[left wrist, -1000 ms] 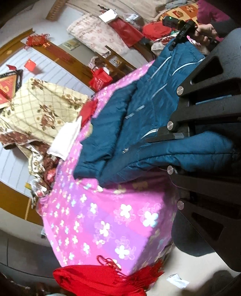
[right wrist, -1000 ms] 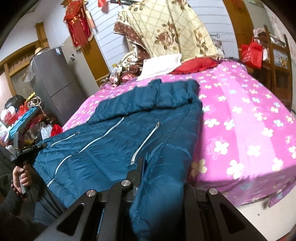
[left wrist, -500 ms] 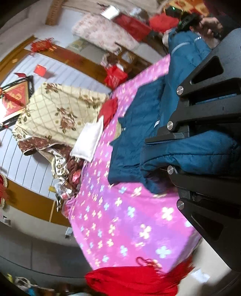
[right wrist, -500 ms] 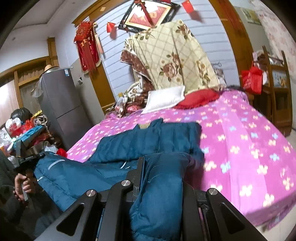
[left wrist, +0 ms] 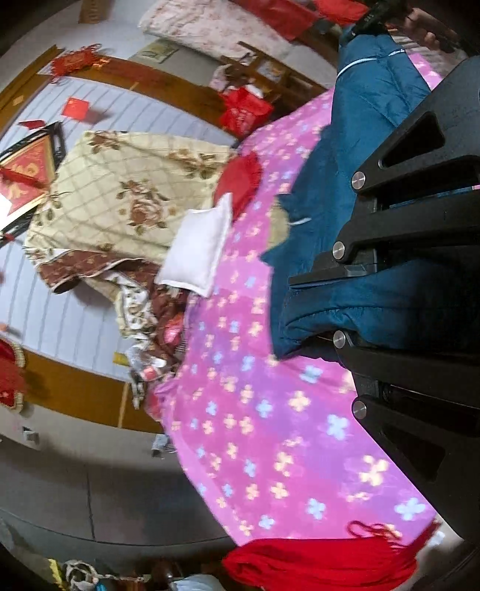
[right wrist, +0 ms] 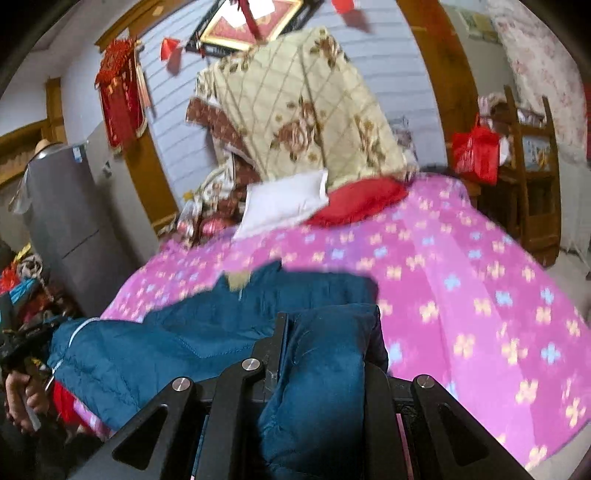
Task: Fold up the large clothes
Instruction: 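Lift the hem with both tools and fold it toward the collar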
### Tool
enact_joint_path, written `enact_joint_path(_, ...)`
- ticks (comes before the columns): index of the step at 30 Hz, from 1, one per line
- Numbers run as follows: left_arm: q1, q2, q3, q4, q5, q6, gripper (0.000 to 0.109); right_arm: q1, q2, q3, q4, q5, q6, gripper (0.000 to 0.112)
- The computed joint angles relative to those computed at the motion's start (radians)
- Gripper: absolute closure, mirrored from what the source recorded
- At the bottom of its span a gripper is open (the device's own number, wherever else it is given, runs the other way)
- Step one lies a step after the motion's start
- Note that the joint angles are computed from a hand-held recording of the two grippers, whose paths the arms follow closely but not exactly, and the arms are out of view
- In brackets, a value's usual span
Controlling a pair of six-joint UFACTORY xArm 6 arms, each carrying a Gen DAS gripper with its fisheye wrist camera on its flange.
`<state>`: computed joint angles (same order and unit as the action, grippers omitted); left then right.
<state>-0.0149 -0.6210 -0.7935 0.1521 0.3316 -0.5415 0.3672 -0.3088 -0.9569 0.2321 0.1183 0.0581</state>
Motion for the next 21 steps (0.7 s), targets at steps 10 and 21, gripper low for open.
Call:
enact_joint_path(10, 0.038, 0.478, -0.412, 0.107, -0.022, 0.001, 0.102, -0.073, 0.419, -0.397, -0.434, -0.12, 0.462, 0.1)
enact_joint_path(21, 0.028, 1.007, -0.884, 0.143, 0.181, 0.006, 0.098, -0.096, 1.026, -1.163, -0.029, 0.338, 0.167, 0.1)
